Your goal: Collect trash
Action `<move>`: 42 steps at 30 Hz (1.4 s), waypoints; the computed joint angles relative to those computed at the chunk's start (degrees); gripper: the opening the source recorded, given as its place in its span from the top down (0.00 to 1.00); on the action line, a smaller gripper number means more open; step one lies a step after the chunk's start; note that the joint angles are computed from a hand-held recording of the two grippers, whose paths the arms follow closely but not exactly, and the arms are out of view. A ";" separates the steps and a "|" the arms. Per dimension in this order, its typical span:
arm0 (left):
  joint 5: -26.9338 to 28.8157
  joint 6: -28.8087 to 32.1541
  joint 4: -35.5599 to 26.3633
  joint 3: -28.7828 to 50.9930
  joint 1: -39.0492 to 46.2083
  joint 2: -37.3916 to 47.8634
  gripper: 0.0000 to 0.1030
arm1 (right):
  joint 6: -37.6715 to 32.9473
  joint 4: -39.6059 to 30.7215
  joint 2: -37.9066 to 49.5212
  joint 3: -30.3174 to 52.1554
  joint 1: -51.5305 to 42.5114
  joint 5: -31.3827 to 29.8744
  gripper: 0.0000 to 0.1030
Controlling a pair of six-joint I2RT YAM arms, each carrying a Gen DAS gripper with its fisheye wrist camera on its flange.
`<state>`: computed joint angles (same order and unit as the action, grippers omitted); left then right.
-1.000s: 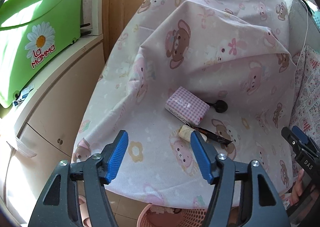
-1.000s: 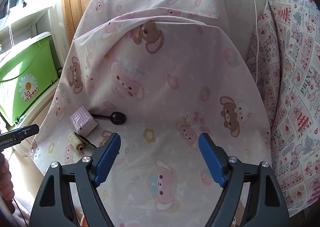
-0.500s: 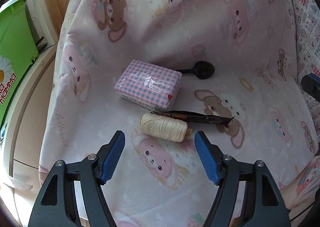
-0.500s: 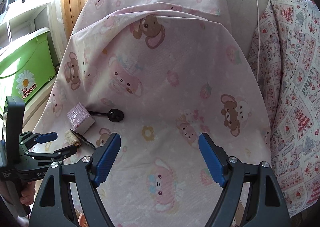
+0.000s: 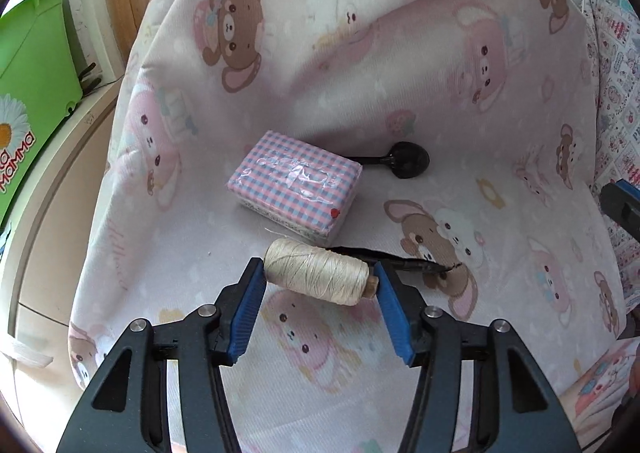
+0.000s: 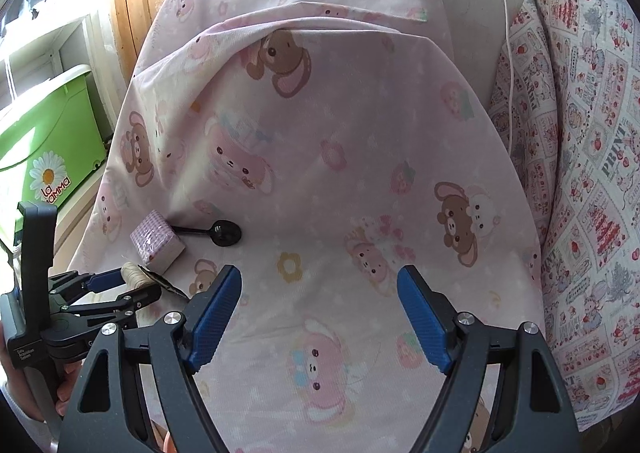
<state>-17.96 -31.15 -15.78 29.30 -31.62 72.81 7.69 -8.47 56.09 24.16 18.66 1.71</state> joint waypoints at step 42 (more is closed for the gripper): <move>-8.68 -1.79 -21.53 -0.93 4.08 -28.08 0.47 | 3.59 9.58 23.70 6.69 24.38 5.24 0.20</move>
<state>-26.64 -32.94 -37.31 28.36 -27.54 44.74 11.28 1.10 79.79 30.85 43.03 6.95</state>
